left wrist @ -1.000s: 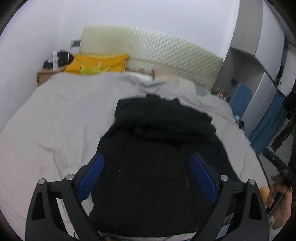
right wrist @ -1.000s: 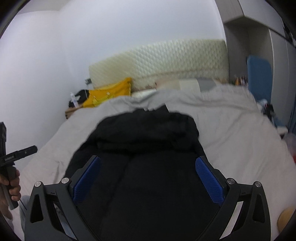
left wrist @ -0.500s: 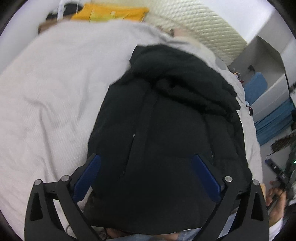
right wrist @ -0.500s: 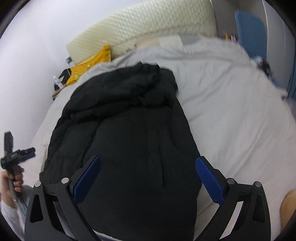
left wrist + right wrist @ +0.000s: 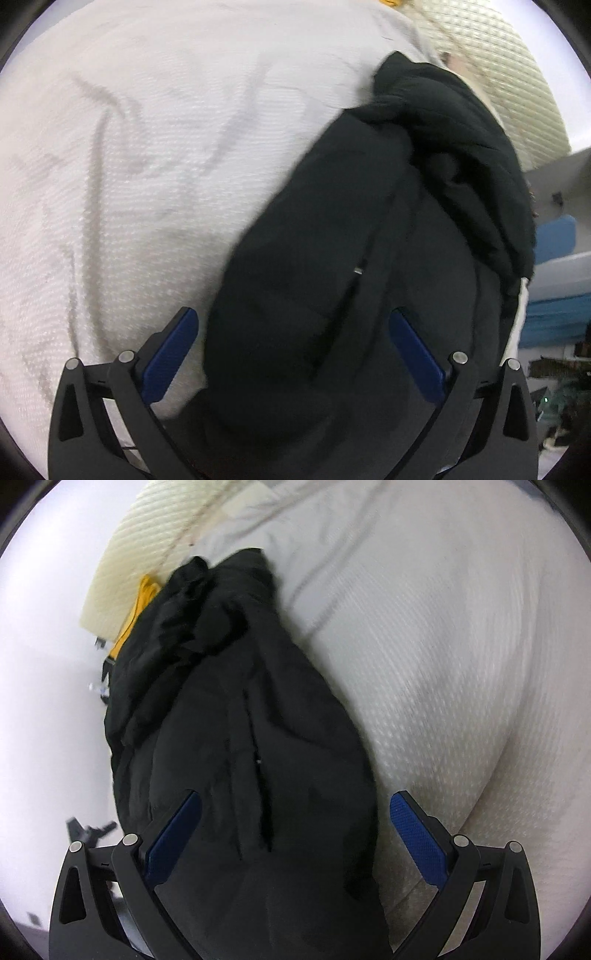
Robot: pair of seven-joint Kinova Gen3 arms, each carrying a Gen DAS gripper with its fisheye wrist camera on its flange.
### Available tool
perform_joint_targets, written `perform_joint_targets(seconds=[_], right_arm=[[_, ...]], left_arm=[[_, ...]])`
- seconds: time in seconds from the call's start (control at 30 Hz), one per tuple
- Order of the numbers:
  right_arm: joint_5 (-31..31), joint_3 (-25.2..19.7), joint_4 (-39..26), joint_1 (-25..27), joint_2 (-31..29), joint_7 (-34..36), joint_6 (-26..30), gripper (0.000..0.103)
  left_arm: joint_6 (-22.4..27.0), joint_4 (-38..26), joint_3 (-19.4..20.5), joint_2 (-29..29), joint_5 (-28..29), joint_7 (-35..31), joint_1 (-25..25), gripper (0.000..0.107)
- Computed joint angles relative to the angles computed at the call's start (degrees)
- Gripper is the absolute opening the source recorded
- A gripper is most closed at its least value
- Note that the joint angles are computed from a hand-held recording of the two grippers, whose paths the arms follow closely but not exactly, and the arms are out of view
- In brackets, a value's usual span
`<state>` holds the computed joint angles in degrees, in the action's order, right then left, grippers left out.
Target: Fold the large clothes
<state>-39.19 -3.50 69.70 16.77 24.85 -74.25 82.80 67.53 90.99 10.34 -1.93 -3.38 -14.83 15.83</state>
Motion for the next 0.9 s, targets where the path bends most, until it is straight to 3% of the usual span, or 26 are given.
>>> perform_joint_targets(seconds=[0.17,0.23,0.4,0.53,0.7,0.9], right_arm=[[-0.92,-0.30,-0.78,0.77,2.64,-0.98,1.99,0.099],[-1.28,-0.59,-1.32,0.88,3.79,-1.58,2.77,0.094],[-1.90,-1.71,-1.93,1.10,4.25,0.02,3.27,0.091],[-8.32,-4.02,-1.15,3.73,5.24,4.31,5.51,0.086],[-8.98,-3.45,-0.29,2.12,4.35,6.04,6.25,0.087],[-4.61,-1.49,-1.85,-0.14,5.95,0.32,6.92,0.086]], left_arm=[[-1.22,1.67,-1.41,0.16,3.81,-2.38,-1.37,0.102],[-3.54,3.16,-2.00,-0.17,6.22,-3.72,-2.01,0.102],[-9.15,6.18,-2.89,-1.44,11.79,-8.67,-3.57,0.099],[-11.61,8.05,-3.50,-1.91,14.79,-11.83,-4.53,0.093],[-9.86,6.08,-2.28,0.54,13.06,-9.91,-4.38,0.086],[-6.91,3.04,-2.26,3.49,11.93,-8.85,-3.41,0.085]])
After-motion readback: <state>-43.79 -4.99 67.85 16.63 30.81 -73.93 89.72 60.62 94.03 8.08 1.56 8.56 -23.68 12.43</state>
